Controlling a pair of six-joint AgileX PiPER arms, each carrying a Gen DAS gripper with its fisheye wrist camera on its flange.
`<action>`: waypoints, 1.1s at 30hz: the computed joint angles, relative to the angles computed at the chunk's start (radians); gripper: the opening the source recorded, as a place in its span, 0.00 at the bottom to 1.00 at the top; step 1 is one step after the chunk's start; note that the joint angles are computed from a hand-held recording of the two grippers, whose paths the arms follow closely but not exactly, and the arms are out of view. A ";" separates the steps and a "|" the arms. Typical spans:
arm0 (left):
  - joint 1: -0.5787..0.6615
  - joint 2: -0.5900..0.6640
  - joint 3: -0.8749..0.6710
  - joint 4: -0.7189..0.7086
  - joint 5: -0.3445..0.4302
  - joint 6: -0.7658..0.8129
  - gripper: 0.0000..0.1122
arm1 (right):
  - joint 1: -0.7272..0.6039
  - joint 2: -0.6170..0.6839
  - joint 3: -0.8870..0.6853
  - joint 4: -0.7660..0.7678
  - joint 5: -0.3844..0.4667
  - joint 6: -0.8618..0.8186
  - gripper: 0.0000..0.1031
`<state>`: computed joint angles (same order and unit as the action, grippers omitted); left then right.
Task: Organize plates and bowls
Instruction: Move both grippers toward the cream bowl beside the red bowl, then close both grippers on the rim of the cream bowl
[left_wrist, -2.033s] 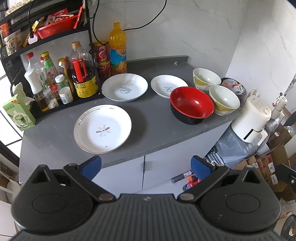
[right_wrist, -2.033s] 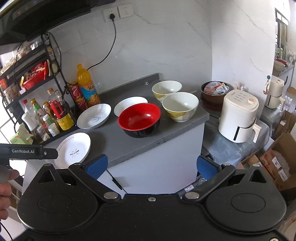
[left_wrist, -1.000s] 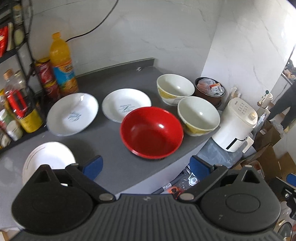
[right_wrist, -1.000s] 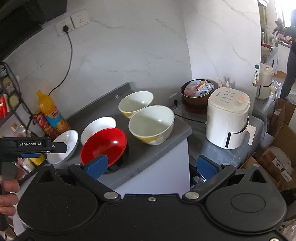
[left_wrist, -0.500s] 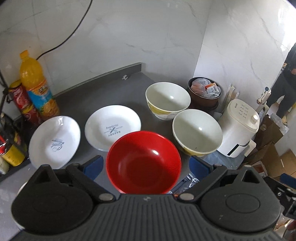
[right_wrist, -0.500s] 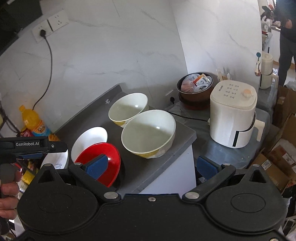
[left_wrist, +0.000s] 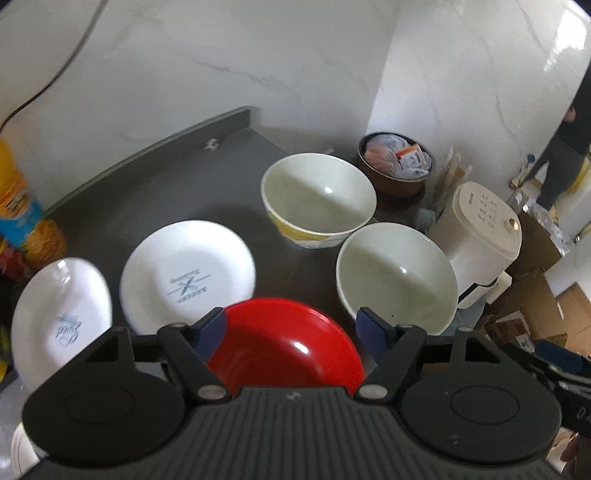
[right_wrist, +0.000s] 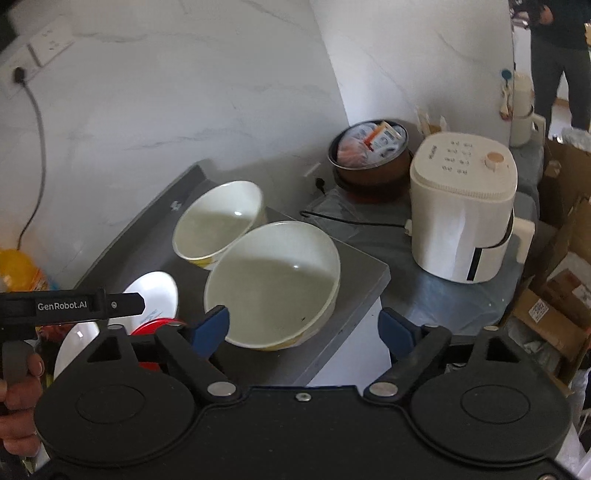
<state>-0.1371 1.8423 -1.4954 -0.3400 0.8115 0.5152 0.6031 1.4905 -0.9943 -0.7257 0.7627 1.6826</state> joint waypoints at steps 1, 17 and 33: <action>-0.010 0.020 -0.019 0.004 -0.001 0.005 0.67 | -0.021 0.016 -0.006 0.018 -0.014 -0.020 0.79; -0.153 0.383 -0.421 0.125 0.123 -0.107 0.58 | -0.220 0.230 -0.076 0.196 -0.174 -0.214 0.64; -0.213 0.615 -0.706 0.201 0.304 -0.180 0.26 | -0.278 0.333 -0.123 0.332 -0.243 -0.332 0.15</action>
<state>-0.3498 2.4573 -2.2013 -0.1389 1.1154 0.3349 0.3255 1.8240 -1.1174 -0.3939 0.5197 1.3509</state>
